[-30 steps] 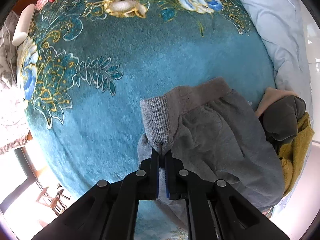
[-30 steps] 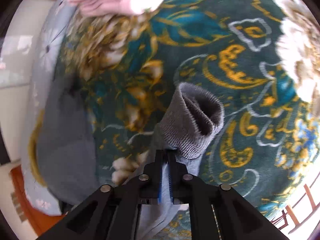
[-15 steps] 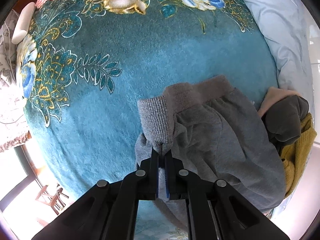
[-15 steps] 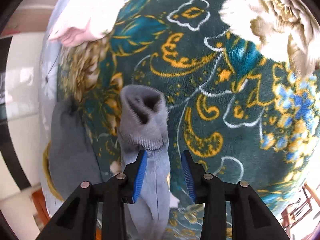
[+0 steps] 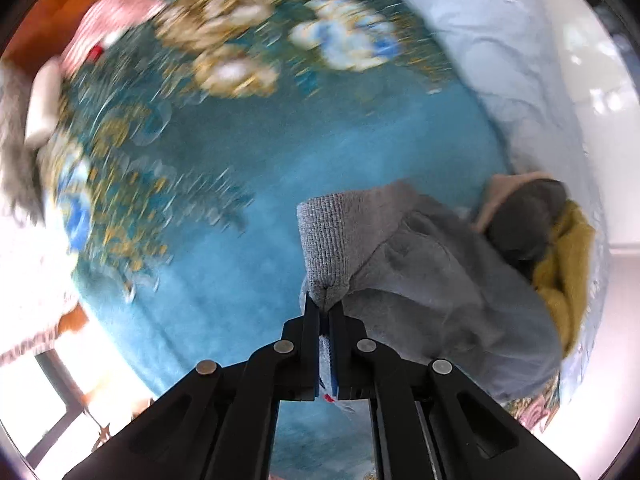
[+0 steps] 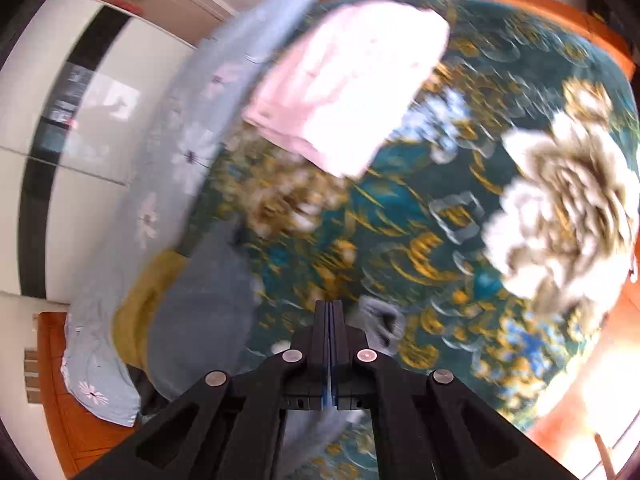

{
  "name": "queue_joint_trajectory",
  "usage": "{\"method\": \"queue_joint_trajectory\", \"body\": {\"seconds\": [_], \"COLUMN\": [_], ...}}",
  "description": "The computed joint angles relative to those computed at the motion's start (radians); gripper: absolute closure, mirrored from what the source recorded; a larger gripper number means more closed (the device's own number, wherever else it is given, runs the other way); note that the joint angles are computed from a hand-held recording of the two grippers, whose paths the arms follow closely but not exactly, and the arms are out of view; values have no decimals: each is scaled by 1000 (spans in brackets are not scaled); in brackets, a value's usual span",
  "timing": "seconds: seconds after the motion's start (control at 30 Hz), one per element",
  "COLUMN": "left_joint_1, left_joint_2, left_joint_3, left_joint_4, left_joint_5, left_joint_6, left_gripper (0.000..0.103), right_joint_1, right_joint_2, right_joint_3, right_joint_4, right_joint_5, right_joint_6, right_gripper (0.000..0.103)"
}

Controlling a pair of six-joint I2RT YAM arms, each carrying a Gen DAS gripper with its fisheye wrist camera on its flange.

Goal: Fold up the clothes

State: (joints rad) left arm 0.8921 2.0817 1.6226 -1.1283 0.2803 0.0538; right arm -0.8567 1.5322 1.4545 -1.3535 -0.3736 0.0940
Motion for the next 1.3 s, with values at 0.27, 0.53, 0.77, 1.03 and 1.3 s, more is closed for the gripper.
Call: {"method": "queue_joint_trajectory", "body": {"seconds": [0.27,0.53,0.77,1.03,1.3], "left_joint_1": [-5,-47,-56,24,-16], "left_joint_2": [5,-28,-59,-82,-82], "left_joint_3": [-98,-63,42,-77,-126], "left_joint_4": [40,35,-39,-14,2], "left_joint_5": [-49,-53,71,37,9], "left_joint_6": [-42,-71,-76,0,-14], "left_gripper": [100,100,100,100,100], "right_joint_1": [-44,90,118,-19,134], "right_joint_2": [-9,50,16,13,53], "right_joint_3": [-375,-392,-91,21,-309], "right_joint_4": [161,256,99,-28,257], "right_joint_5": [18,68,-42,-67,-51], "right_joint_6": [61,207,137,-21,175], "right_gripper": [60,98,103,102,53]}}
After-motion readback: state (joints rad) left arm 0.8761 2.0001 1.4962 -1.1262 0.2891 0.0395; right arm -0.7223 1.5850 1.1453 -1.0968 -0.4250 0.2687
